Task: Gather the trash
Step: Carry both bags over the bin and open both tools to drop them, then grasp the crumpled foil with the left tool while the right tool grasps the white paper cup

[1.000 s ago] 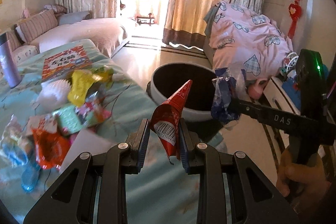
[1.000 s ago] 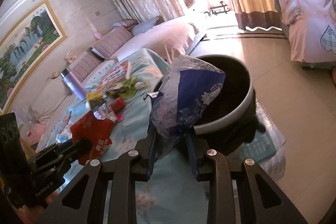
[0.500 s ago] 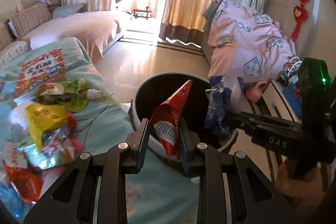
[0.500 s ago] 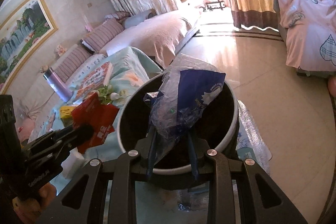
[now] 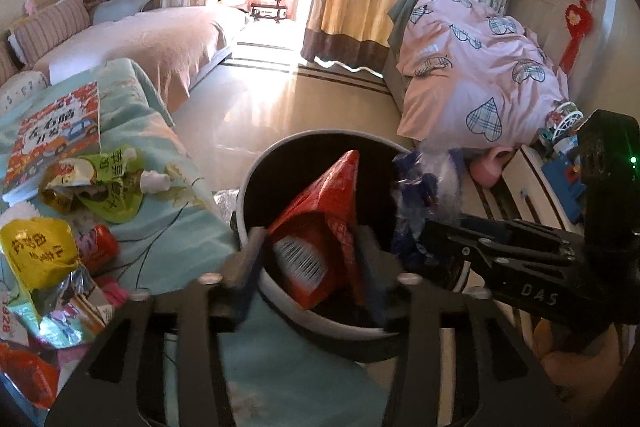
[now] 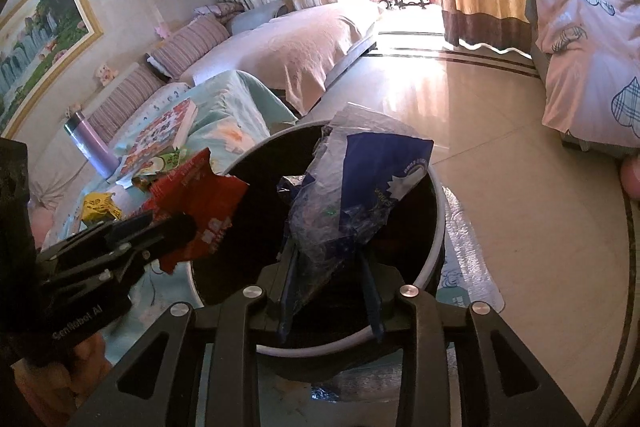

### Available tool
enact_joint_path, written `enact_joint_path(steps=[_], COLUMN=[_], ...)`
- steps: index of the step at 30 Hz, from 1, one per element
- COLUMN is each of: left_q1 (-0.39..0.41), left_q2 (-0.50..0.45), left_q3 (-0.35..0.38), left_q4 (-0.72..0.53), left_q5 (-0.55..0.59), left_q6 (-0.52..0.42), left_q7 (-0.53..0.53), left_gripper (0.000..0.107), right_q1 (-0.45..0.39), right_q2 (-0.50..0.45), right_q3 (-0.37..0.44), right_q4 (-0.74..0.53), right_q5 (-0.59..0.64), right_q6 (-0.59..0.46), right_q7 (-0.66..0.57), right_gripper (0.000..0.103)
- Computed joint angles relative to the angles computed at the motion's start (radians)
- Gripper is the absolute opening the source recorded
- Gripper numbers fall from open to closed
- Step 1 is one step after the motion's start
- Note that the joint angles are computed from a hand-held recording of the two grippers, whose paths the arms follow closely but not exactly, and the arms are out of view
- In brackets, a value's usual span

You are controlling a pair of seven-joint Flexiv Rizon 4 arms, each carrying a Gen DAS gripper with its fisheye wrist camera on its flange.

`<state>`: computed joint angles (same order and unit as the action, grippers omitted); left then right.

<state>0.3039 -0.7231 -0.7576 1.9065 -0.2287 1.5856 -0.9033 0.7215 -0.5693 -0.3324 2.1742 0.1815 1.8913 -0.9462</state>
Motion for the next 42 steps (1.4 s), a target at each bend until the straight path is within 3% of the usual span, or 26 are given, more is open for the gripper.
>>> enact_joint_path(steps=[4,6,14,17,25,33,42], left_q1=[0.034,0.08,0.288,0.357,0.525,0.642,0.73], left_q2=[0.01,0.014,0.017,0.017,0.017,0.02,0.016], left_q3=[-0.024,-0.062,-0.192,-0.216,-0.25,-0.246,-0.229], left_q4=[0.031,0.068,0.219,0.267,0.355,0.396,0.412], left_q5=[0.001,0.015,0.149,0.198,0.326,0.409,0.441], left_q6=[0.01,0.035,0.133,0.154,0.201,0.221,0.232], left_q7=[-0.006,-0.01,-0.086,-0.124,-0.218,-0.294,-0.335], left_gripper=[0.058,0.067,0.075,0.076,0.076,0.075,0.075], right_q1=[0.008,0.022,0.125,0.186,0.255,0.279,0.346], right_q2=[0.012,0.018,0.023,0.012,-0.017,-0.053,-0.096], right_q3=[-0.002,-0.004,-0.004,-0.005,0.037,0.095,0.065], right_q4=[0.017,0.029,0.059,0.049,0.004,-0.059,-0.127], right_q5=[0.021,0.044,0.212,0.29,0.397,0.414,0.37], right_q6=[0.022,0.044,0.159,0.189,0.218,0.204,0.149], right_q7=[0.007,0.006,-0.03,-0.047,-0.081,-0.074,-0.044], right_gripper=[0.061,0.069,0.094,0.095,0.095,0.095,0.095])
